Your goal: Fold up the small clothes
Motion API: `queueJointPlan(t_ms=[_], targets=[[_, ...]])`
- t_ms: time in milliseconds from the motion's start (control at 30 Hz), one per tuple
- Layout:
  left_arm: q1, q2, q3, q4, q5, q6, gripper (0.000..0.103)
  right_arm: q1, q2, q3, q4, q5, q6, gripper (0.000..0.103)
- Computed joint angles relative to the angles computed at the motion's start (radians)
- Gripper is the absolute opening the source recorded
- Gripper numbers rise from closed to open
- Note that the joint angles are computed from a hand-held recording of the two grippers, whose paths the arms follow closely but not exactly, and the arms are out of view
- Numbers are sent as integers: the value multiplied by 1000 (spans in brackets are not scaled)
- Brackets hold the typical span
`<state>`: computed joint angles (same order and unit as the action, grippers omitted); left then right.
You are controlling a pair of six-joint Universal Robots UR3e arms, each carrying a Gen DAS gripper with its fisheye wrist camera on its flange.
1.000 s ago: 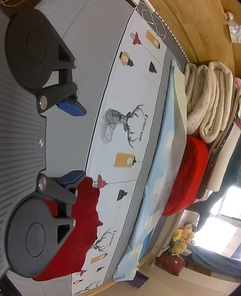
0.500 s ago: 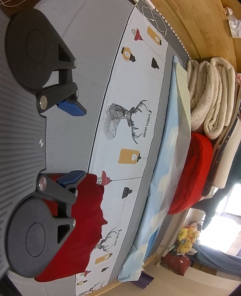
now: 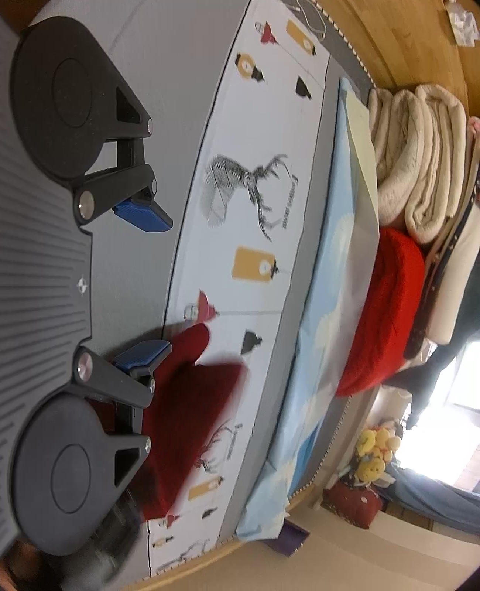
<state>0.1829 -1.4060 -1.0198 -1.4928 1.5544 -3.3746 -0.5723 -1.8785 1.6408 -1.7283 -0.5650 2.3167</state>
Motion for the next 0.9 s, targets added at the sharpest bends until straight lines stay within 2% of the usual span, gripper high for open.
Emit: queueJointPlan(t_ms=[133, 200, 267, 333, 400, 467, 500, 600, 667, 733, 767, 833, 900], targets=[[-66, -83, 78, 14, 15, -49, 70, -287, 58, -165, 220, 91, 2, 17], [-98, -128, 121, 14, 25, -77, 70, -411, 84, -197, 256, 83, 39, 17], [-124, -171, 161, 15, 23, -97, 70, -494, 111, -194, 189, 7, 129, 17], [-155, -216, 208, 13, 29, -112, 70, -522, 169, -200, 72, -169, 258, 19], [-189, -263, 254, 12, 48, -126, 70, -528, 248, -248, 64, -322, 350, 21], [-216, -297, 282, 12, 61, -142, 70, -550, 320, -307, 89, -403, 395, 25], [-229, -313, 297, 10, 67, -148, 70, -567, 333, -317, 84, -400, 387, 29], [-264, -355, 332, 6, 92, -150, 70, -585, 348, -346, 85, -297, 273, 38], [-278, -373, 341, 7, 105, -146, 70, -569, 396, -420, 125, -247, 201, 39], [-294, -396, 354, 1, 117, -152, 70, -527, 476, -515, 129, -215, 177, 41], [-301, -401, 351, 3, 116, -155, 70, -508, 535, -604, 186, -199, 149, 44], [-319, -427, 361, 4, 108, -161, 70, -470, 679, -813, 345, -178, 86, 60], [-351, -472, 400, -5, 114, -166, 70, -428, 815, -1009, 514, -220, 27, 62]])
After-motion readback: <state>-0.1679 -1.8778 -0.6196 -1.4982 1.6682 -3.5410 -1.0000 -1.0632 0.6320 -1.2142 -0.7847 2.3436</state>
